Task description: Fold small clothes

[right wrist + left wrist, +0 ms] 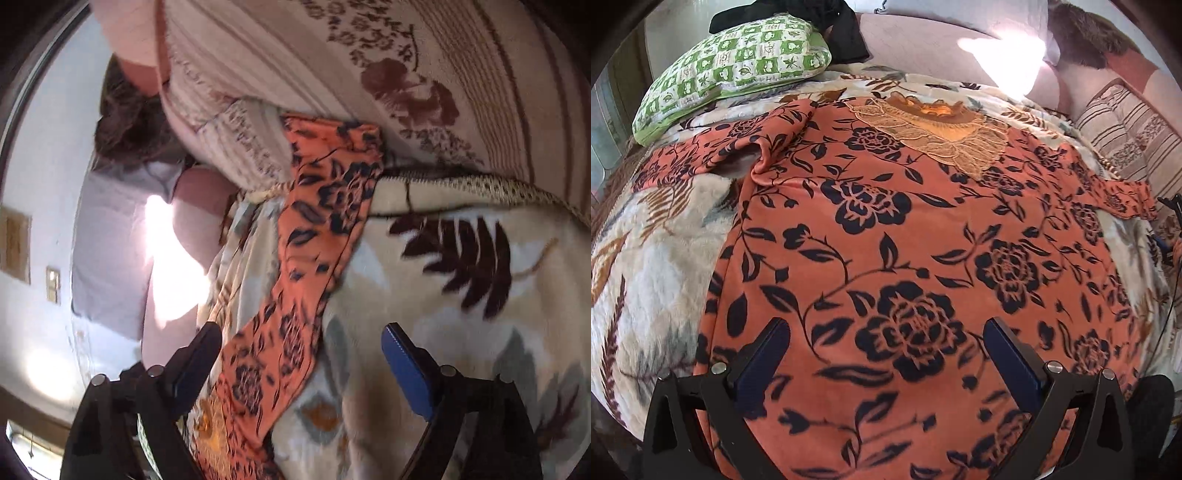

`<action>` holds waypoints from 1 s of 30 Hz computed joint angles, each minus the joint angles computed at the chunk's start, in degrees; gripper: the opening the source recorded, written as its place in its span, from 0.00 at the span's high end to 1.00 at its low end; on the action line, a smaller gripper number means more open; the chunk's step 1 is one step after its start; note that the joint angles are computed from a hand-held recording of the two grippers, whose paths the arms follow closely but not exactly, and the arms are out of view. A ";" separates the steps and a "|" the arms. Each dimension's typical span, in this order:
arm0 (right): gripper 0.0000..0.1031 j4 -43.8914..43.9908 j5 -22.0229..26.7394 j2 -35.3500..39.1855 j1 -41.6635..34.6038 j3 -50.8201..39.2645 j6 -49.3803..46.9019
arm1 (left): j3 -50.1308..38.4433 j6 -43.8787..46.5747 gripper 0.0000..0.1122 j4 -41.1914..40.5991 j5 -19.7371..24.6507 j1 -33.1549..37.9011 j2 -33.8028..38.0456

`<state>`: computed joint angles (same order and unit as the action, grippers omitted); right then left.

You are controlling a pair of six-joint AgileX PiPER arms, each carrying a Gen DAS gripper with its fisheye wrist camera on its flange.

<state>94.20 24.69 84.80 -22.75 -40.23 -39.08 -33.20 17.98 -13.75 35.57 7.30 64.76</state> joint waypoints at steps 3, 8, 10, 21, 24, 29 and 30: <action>0.14 -0.64 -0.72 7.63 -1.54 -6.61 -1.48 | -0.03 -0.97 0.08 0.77 -4.05 -0.75 3.47; 0.41 -11.24 -4.40 15.53 -0.63 -16.60 7.13 | 0.41 2.65 0.08 -2.06 -7.10 1.58 10.15; 0.49 -20.60 -5.05 18.64 -0.02 -20.94 18.03 | 2.34 6.34 0.08 -3.84 -9.39 2.20 9.01; 0.95 -83.35 -8.87 13.56 20.24 -38.30 67.56 | 2.76 31.10 0.08 -20.09 -6.22 9.50 9.11; 0.95 -99.85 -0.14 17.86 33.35 -55.15 79.73 | 1.51 42.31 0.08 -30.68 0.27 19.00 8.47; 0.95 -110.81 9.28 35.93 54.93 -83.80 81.82 | -0.93 50.20 0.08 -38.45 7.35 33.54 8.35; 0.95 -112.69 10.10 41.21 58.93 -89.53 82.99 | -1.42 51.08 0.08 -39.17 8.61 35.82 8.75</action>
